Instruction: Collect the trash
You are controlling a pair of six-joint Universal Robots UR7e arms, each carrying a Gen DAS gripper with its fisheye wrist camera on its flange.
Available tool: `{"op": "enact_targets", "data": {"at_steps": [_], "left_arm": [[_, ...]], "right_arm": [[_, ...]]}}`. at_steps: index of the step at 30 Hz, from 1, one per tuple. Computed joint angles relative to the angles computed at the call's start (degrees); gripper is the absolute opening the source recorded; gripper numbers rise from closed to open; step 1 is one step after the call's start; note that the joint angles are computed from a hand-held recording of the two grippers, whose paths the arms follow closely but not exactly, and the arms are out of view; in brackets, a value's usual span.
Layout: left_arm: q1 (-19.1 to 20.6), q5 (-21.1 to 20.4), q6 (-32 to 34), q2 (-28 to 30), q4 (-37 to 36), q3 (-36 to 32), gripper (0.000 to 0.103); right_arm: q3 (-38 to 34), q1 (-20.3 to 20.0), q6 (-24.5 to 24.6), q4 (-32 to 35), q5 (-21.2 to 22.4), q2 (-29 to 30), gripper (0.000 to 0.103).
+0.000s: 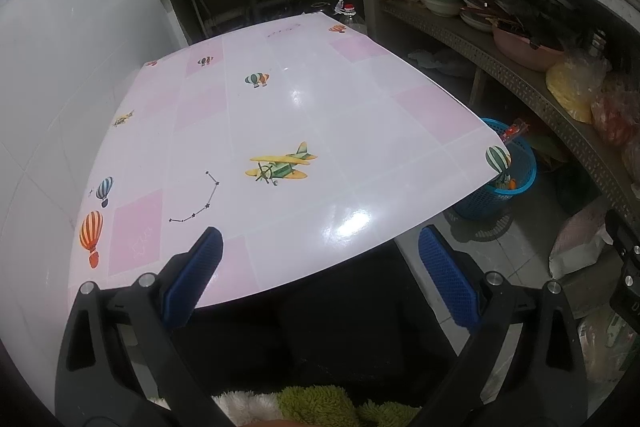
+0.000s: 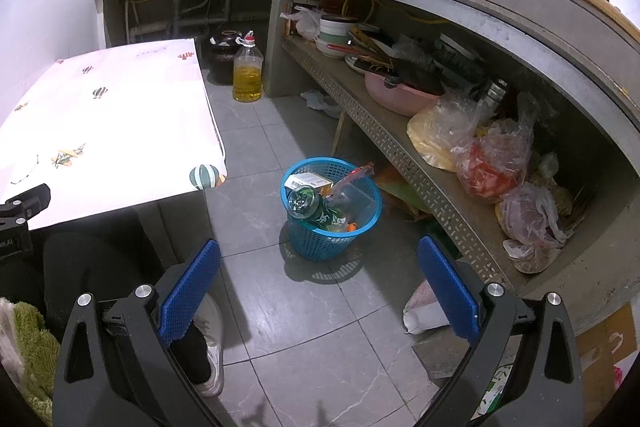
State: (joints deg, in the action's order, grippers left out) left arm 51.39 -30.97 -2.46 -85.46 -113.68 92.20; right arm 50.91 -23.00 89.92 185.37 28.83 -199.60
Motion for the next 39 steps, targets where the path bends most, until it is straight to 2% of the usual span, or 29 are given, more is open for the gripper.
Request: {"op": "enact_targets", "data": {"at_steps": [39], "left_arm": [[-0.02,0.00,-0.28,-0.03,-0.12,0.00,0.094]], "right_arm": [[-3.90,-0.10,0.28,1.45,-0.27,2.06,0.096]]}}
